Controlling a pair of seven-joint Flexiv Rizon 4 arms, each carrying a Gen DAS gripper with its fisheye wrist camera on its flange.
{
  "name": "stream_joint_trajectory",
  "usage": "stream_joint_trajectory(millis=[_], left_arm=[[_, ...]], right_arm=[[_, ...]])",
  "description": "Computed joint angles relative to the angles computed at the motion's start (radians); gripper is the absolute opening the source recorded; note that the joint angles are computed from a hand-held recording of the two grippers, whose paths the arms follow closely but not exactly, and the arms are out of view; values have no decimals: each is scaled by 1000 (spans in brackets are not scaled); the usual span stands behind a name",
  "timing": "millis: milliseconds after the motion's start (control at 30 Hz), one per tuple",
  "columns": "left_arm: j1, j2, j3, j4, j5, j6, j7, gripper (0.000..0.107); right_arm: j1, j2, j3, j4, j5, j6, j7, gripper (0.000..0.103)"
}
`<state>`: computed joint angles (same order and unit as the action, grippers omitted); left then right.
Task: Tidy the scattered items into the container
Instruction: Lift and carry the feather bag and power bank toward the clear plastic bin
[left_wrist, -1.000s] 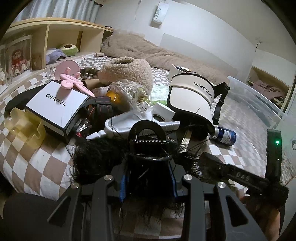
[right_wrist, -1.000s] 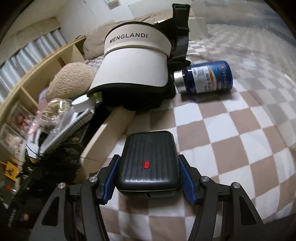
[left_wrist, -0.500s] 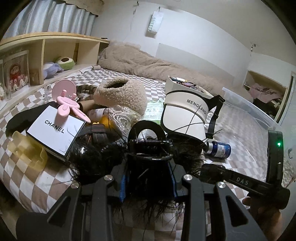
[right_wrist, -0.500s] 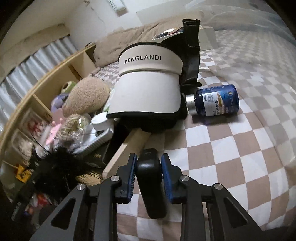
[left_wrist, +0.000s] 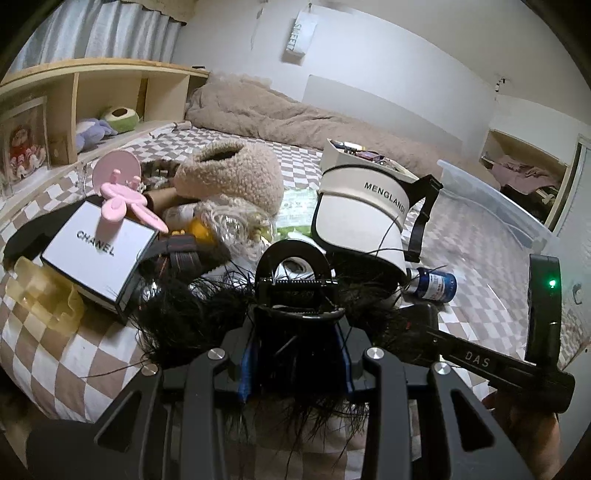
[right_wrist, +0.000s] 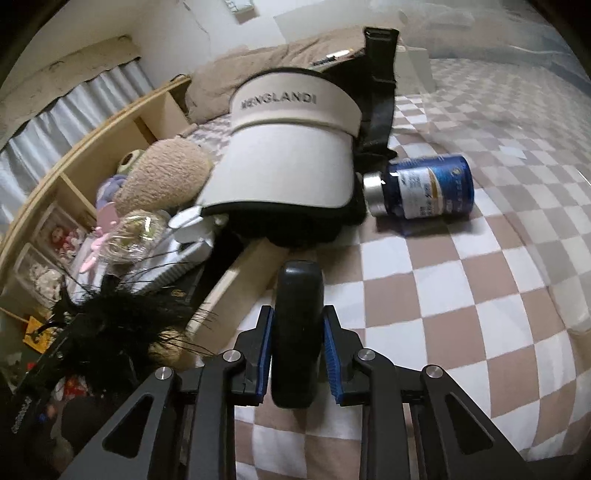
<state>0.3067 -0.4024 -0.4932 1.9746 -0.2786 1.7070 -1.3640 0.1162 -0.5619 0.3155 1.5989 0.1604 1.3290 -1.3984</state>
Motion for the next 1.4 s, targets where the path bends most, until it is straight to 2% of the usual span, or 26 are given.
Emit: stream_joint_trajectory(millis=[300, 600, 800, 967, 1033, 1133, 1400], left_arm=[[25, -1, -33, -41, 6, 8, 1, 35], [80, -12, -135, -116, 26, 24, 6, 35], [129, -31, -246, -176, 64, 40, 23, 35], [174, -69, -357, -226, 108, 37, 22, 35], [173, -83, -379, -249, 121, 34, 25, 35], [148, -109, -394, -297, 130, 17, 42, 35], [35, -175, -401, -428, 101, -52, 154, 35]], right_arm=[[8, 39, -21, -17, -30, 13, -6, 26], [-21, 95, 0, -60, -10, 28, -80, 26], [-45, 128, 20, -99, 25, 26, -160, 26], [-117, 153, 82, -156, 140, -28, -294, 26], [-118, 170, 66, -164, 167, -46, -332, 26], [-95, 199, -4, -162, 149, -72, -336, 26], [-67, 241, -171, -142, -1, -110, -228, 26]])
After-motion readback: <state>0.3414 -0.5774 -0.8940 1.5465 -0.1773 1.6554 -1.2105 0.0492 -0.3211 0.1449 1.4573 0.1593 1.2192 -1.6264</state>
